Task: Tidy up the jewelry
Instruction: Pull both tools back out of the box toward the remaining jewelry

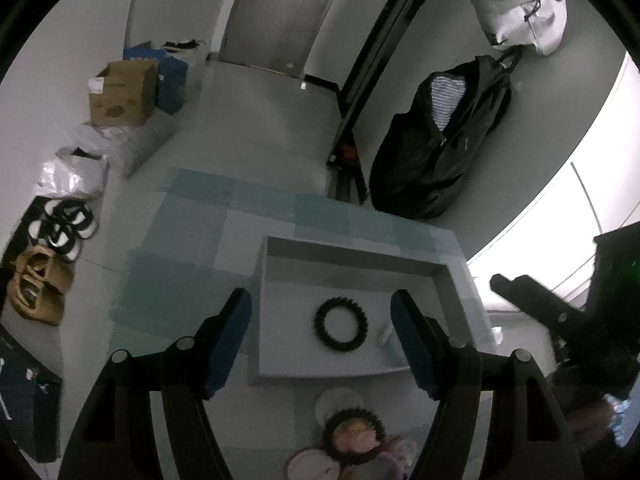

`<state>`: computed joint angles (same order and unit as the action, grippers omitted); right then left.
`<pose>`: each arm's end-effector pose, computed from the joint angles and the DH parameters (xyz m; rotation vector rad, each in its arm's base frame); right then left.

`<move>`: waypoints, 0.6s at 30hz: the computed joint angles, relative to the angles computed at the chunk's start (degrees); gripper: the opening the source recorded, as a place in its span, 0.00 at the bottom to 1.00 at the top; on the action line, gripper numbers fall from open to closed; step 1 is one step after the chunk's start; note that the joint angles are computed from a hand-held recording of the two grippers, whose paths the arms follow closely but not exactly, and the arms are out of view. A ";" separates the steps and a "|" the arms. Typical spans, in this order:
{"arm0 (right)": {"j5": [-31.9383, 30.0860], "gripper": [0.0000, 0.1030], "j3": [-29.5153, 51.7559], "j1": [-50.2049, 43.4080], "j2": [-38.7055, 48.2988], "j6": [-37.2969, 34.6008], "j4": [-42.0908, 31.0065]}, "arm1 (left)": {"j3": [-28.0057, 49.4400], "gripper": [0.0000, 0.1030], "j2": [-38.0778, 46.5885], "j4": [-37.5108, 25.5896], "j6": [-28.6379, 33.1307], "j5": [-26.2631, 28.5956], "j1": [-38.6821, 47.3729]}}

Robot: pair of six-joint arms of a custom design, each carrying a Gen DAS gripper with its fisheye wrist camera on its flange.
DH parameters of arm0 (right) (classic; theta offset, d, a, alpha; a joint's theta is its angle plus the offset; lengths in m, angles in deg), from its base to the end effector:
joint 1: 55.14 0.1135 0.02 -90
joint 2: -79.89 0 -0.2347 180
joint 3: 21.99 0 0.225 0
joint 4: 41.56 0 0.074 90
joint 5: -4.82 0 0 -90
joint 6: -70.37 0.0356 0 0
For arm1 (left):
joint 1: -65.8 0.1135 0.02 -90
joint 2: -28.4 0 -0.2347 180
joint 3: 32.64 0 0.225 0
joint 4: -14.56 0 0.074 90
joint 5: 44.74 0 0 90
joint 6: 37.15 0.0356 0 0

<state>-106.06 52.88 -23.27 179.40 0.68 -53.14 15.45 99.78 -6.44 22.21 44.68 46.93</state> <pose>0.2904 0.1955 0.1878 -0.4446 2.2626 0.8919 0.2179 -0.0741 0.1704 -0.2492 2.3685 -0.4094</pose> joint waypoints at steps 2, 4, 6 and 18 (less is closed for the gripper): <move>0.76 0.83 -1.22 0.39 -1.33 -0.41 0.10 | -1.12 0.66 -1.85 -0.66 -0.24 -1.79 -1.00; 1.49 0.85 -2.55 0.82 -2.83 -0.70 0.10 | -1.66 0.66 -3.19 -1.79 -0.51 -3.62 -2.25; 2.07 0.88 -3.62 1.12 -4.22 -0.97 -0.02 | -2.33 0.66 -4.63 -2.74 -0.96 -5.23 -3.47; 6.03 0.97 -10.57 4.38 -13.35 -1.95 -3.28 | -5.08 0.66 -12.85 -10.49 -7.11 -11.83 -10.42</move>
<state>-100.04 42.31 -18.89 166.05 -1.27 -56.42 10.37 86.93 -16.93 15.10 32.85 36.51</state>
